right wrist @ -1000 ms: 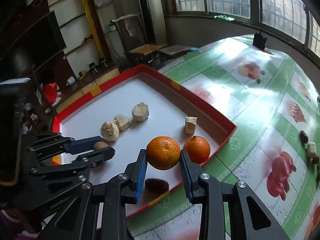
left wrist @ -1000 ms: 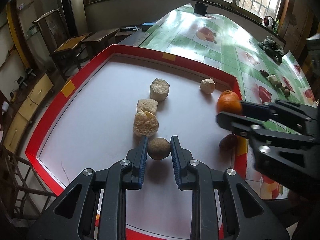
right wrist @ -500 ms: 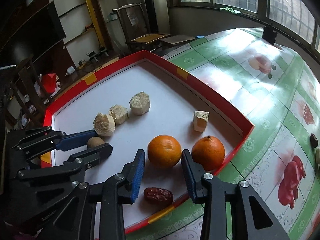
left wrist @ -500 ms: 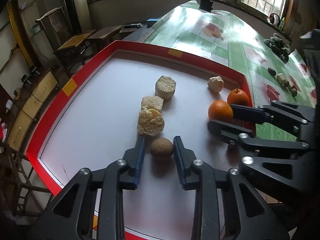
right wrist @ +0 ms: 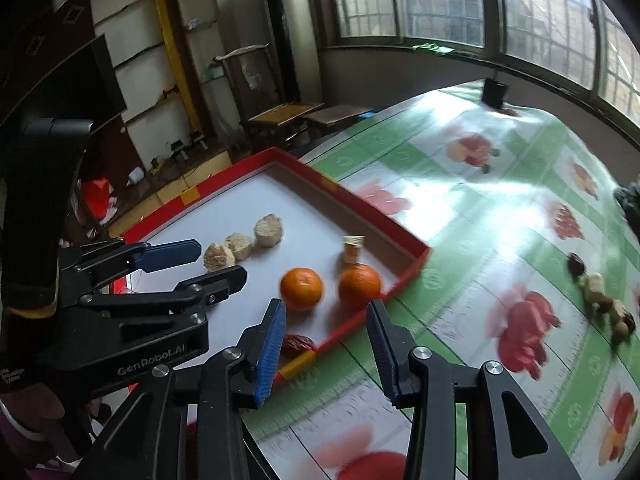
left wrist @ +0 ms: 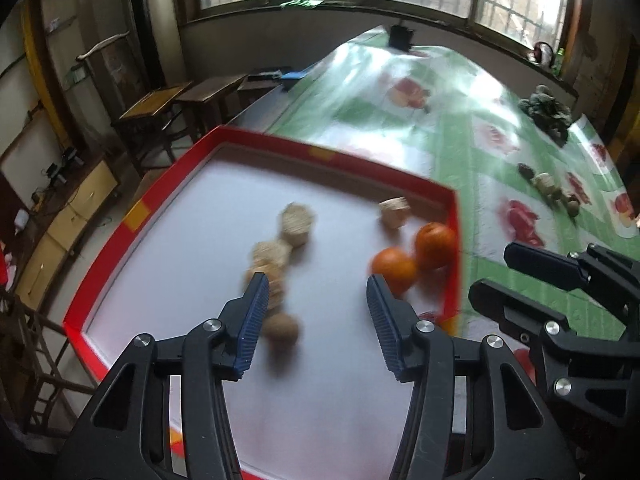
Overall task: Organize fruits
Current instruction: 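Withdraw both open tools from the tray toward the table items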
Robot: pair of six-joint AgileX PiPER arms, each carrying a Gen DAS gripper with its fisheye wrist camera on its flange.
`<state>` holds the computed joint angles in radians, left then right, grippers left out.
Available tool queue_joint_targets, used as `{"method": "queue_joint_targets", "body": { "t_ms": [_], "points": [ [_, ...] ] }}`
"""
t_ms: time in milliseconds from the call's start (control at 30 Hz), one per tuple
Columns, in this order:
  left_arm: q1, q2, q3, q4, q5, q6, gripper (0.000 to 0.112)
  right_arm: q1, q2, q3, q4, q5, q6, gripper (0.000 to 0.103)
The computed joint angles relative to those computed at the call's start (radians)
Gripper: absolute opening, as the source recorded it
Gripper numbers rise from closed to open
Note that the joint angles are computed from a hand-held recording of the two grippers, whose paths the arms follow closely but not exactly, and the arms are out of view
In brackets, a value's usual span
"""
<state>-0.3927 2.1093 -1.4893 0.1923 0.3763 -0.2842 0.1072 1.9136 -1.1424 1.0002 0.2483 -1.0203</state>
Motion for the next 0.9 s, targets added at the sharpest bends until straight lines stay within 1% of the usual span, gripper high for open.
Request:
{"method": "queue_joint_targets", "body": {
  "t_ms": [67,100,133,267,400,567,633,733,900],
  "points": [
    [-0.03,0.006,-0.021,0.009,0.007,-0.015,0.051,-0.029,-0.032,0.036,0.057,-0.003,-0.056,0.041],
    [-0.041,0.008,-0.03,0.004,0.01,-0.013,0.051,-0.048,-0.05,0.062,0.11,-0.009,-0.106,0.041],
    [-0.056,0.012,-0.042,-0.007,0.012,-0.005,0.051,-0.065,-0.057,0.067,0.123,-0.006,-0.117,0.041],
    [-0.115,0.042,-0.119,-0.016,0.039,0.0,0.051,-0.141,-0.111,0.143,0.293,-0.026,-0.282,0.042],
    [-0.177,0.093,-0.23,-0.025,0.085,0.01,0.051,-0.231,-0.143,0.186,0.408,-0.022,-0.389,0.042],
    [-0.248,0.191,-0.419,-0.025,0.177,0.023,0.051,-0.361,-0.167,0.231,0.527,0.015,-0.511,0.042],
    [-0.266,0.237,-0.501,-0.048,0.214,0.042,0.051,-0.413,-0.171,0.244,0.546,0.038,-0.535,0.042],
    [-0.293,0.316,-0.646,-0.068,0.294,0.054,0.051,-0.493,-0.165,0.249,0.537,0.071,-0.54,0.043],
    [-0.333,0.459,-0.909,-0.046,0.432,0.05,0.051,-0.597,-0.141,0.234,0.493,0.108,-0.528,0.043]
  ]
}}
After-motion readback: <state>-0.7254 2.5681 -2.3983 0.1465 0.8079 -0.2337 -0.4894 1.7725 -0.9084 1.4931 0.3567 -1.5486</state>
